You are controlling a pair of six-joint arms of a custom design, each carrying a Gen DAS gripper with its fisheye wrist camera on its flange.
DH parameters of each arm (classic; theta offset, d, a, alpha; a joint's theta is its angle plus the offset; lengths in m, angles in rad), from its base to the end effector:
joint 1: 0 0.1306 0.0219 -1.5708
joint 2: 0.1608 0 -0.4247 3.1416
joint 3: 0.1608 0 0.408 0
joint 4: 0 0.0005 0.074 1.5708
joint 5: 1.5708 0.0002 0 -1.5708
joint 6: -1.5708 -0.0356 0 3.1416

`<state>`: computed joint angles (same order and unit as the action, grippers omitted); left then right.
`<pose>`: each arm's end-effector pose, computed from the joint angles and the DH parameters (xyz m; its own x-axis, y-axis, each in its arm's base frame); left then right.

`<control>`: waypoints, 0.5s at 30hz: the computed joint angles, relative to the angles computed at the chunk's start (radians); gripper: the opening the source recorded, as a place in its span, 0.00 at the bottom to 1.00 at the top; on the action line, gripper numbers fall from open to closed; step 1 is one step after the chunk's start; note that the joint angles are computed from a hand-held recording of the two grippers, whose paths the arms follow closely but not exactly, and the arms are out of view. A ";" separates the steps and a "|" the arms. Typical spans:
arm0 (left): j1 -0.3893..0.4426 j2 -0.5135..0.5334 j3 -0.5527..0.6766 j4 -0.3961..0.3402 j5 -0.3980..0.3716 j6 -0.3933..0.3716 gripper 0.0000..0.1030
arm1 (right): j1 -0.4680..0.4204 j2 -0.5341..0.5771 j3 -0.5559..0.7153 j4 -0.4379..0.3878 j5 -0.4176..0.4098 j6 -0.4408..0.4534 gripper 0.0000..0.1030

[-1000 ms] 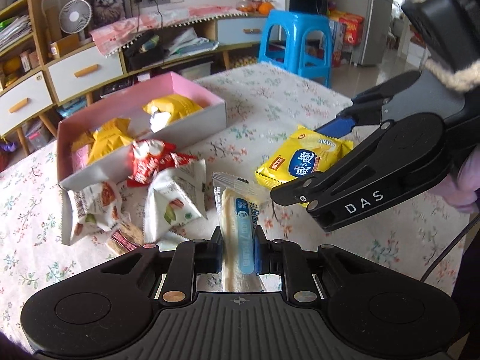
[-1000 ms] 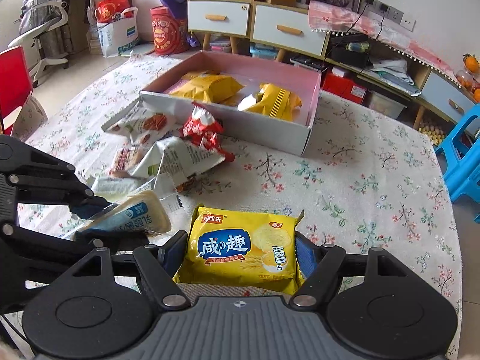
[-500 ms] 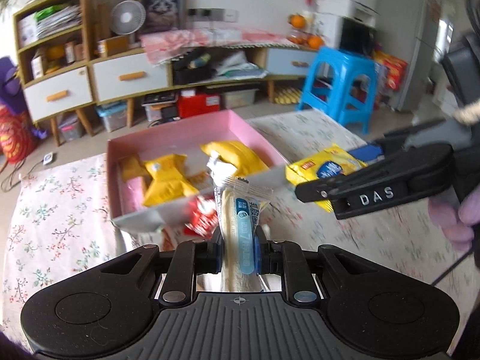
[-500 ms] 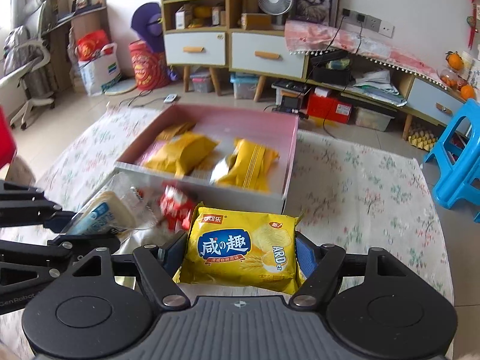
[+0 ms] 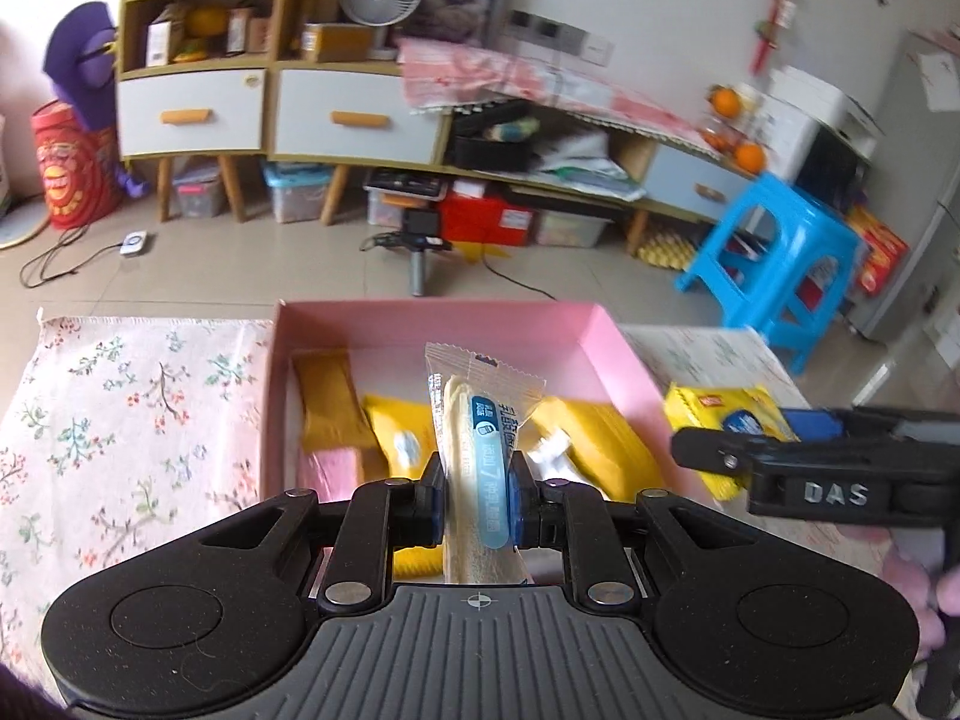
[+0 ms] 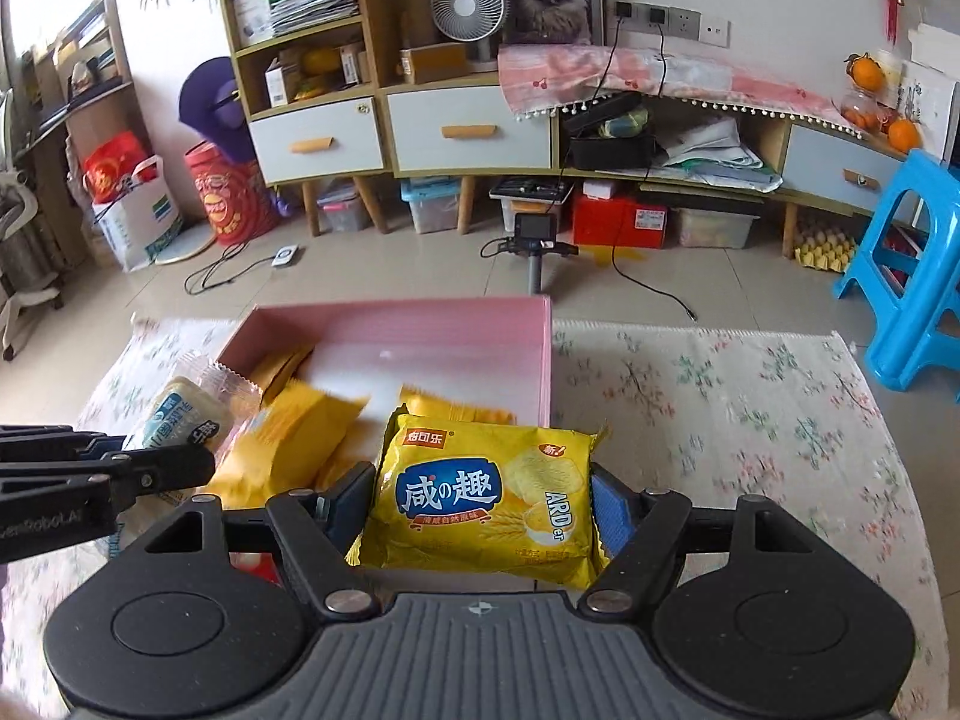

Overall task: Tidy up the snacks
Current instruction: 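Open both tools to drop the snacks into the pink box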

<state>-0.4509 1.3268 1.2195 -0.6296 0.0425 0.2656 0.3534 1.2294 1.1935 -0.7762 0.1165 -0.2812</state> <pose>0.4251 -0.2081 0.4364 -0.7053 0.0501 -0.7071 0.2887 0.9313 -0.2219 0.4036 0.1439 0.4542 -0.7287 0.0250 -0.6844 -0.0692 0.9915 0.1099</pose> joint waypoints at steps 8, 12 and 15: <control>0.021 0.120 0.065 0.028 0.003 0.055 0.16 | -0.013 0.086 0.044 0.067 0.002 -0.018 0.62; 0.024 0.160 0.084 0.046 0.002 0.092 0.16 | -0.028 0.118 0.055 0.098 0.000 -0.044 0.62; 0.024 0.175 0.091 0.059 -0.004 0.093 0.16 | -0.035 0.128 0.058 0.107 -0.008 -0.047 0.62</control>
<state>-0.4266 1.5013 1.3103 -0.5707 0.0388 0.3583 0.3180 1.3575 1.2513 -0.6691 0.1085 -0.3281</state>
